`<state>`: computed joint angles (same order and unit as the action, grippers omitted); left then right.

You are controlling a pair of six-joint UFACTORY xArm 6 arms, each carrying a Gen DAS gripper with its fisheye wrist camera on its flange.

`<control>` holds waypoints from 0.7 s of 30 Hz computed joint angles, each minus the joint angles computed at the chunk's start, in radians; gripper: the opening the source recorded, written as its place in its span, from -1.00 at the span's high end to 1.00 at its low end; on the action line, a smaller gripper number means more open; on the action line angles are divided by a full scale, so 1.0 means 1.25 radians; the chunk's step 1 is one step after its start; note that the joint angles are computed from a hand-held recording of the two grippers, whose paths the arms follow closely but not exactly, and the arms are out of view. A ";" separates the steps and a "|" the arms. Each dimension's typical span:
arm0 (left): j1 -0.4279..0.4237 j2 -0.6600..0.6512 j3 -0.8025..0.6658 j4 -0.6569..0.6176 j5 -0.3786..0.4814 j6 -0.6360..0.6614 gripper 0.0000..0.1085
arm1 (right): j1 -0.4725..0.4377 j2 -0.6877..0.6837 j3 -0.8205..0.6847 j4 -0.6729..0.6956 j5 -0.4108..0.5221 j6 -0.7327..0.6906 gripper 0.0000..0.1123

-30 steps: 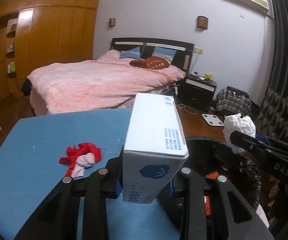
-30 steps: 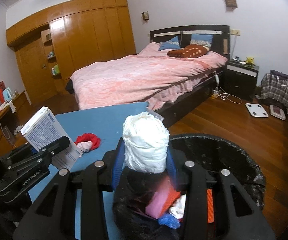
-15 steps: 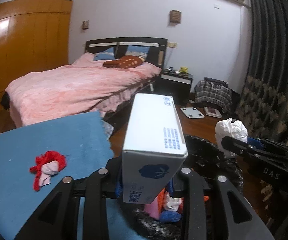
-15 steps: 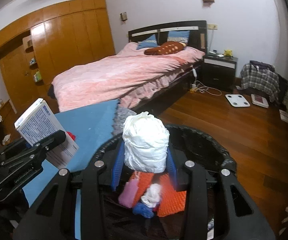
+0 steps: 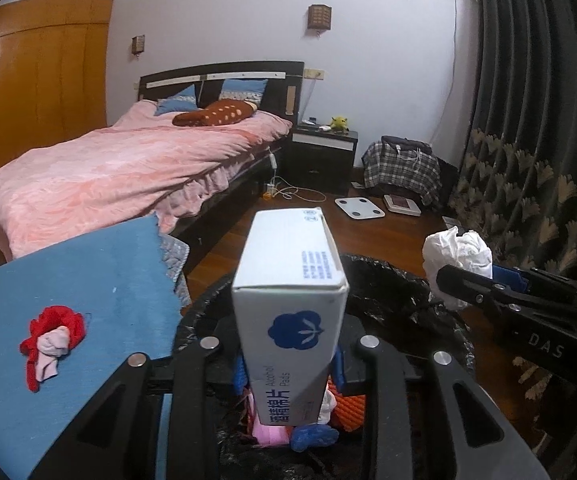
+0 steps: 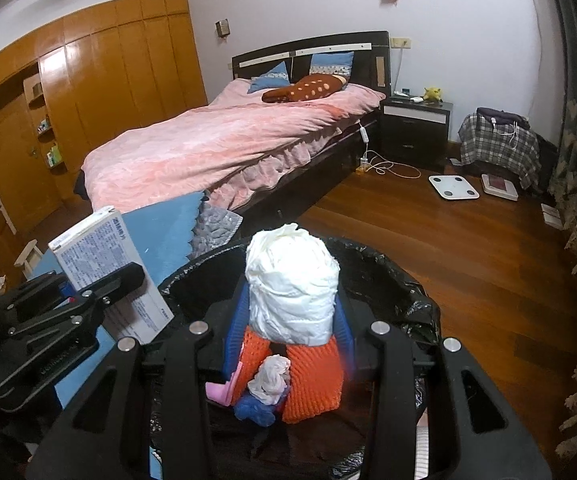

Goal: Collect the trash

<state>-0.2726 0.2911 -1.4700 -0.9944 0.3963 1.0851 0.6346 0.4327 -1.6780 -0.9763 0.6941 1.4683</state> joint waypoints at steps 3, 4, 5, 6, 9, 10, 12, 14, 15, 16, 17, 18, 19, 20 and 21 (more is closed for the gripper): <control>0.003 0.012 -0.013 0.012 0.026 -0.010 0.43 | -0.001 -0.007 0.011 -0.006 0.009 0.008 0.21; 0.003 0.014 -0.015 0.013 0.027 -0.011 0.35 | -0.001 -0.008 0.013 -0.007 0.013 0.010 0.13; 0.006 0.016 -0.017 0.012 0.035 -0.011 0.14 | -0.003 -0.008 0.010 -0.005 0.016 0.008 0.05; 0.007 0.016 -0.018 0.011 0.039 -0.013 0.06 | -0.004 -0.012 0.015 -0.011 0.019 0.018 0.01; 0.012 0.016 -0.018 0.012 0.039 -0.017 -0.09 | -0.002 -0.017 0.020 -0.025 0.033 0.034 -0.25; 0.013 0.016 -0.017 0.015 0.037 -0.022 -0.15 | -0.001 -0.017 0.020 -0.029 0.040 0.040 -0.37; 0.017 0.015 -0.017 0.016 0.031 -0.029 -0.28 | 0.000 -0.021 0.023 -0.040 0.042 0.056 -0.57; 0.024 0.013 -0.017 0.014 0.020 -0.032 -0.46 | -0.001 -0.022 0.024 -0.044 0.038 0.065 -0.64; 0.028 0.011 -0.013 0.012 0.013 -0.031 -0.50 | -0.002 -0.021 0.020 -0.040 0.035 0.062 -0.66; 0.033 0.011 -0.015 0.016 0.011 -0.034 -0.57 | -0.002 -0.019 0.018 -0.037 0.034 0.060 -0.69; 0.039 0.010 -0.014 0.019 0.005 -0.036 -0.64 | -0.002 -0.016 0.012 -0.035 0.032 0.059 -0.69; 0.045 0.009 -0.013 0.027 -0.002 -0.046 -0.67 | -0.001 -0.012 0.006 -0.032 0.031 0.056 -0.69; 0.050 0.011 -0.015 0.038 -0.007 -0.058 -0.72 | 0.001 -0.006 -0.003 -0.028 0.031 0.051 -0.70; 0.057 0.010 -0.013 0.044 -0.014 -0.068 -0.74 | 0.002 -0.002 -0.008 -0.026 0.030 0.048 -0.70; 0.061 0.007 -0.009 0.042 -0.019 -0.070 -0.75 | 0.003 0.005 -0.018 -0.022 0.030 0.043 -0.70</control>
<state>-0.1966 0.3004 -1.4816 -0.9415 0.3730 0.9979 0.6387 0.4390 -1.7010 -1.0041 0.7311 1.5215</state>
